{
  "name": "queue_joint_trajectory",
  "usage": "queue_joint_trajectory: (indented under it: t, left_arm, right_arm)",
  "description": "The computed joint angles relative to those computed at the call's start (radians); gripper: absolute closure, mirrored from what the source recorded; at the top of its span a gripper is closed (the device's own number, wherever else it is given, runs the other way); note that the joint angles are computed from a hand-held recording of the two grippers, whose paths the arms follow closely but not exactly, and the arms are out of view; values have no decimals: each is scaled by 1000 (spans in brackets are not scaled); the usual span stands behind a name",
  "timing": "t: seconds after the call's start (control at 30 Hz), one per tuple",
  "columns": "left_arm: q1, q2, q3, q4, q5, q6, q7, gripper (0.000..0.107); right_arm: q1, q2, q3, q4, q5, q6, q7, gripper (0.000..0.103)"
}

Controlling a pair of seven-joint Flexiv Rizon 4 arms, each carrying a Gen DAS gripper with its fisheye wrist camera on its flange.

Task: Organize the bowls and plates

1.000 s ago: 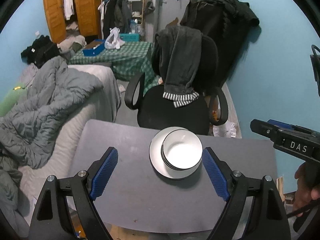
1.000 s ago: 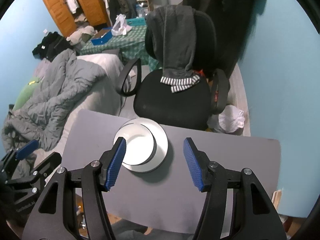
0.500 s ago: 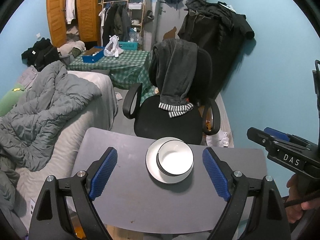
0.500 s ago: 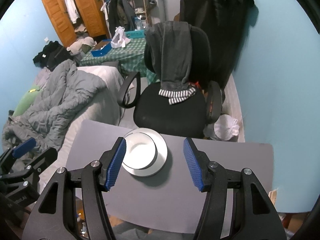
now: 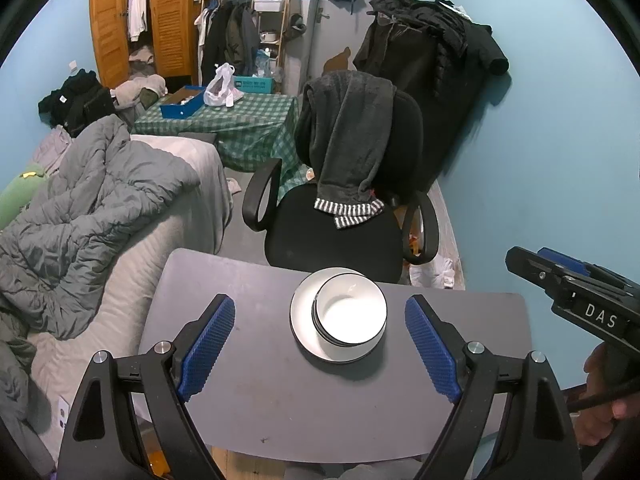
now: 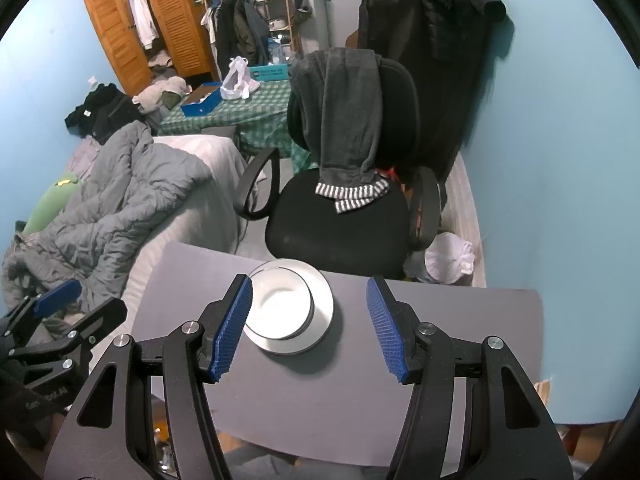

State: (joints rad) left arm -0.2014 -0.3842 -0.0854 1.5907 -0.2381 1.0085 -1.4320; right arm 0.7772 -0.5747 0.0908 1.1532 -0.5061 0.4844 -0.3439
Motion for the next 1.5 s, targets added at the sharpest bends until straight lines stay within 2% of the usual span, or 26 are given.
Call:
queue_joint_trajectory:
  t: [1.5]
  left_arm:
    - [0, -1, 2, -6, -3, -20, -2, 19]
  right_arm:
    - [-13, 13, 3, 18, 4, 3, -12, 45]
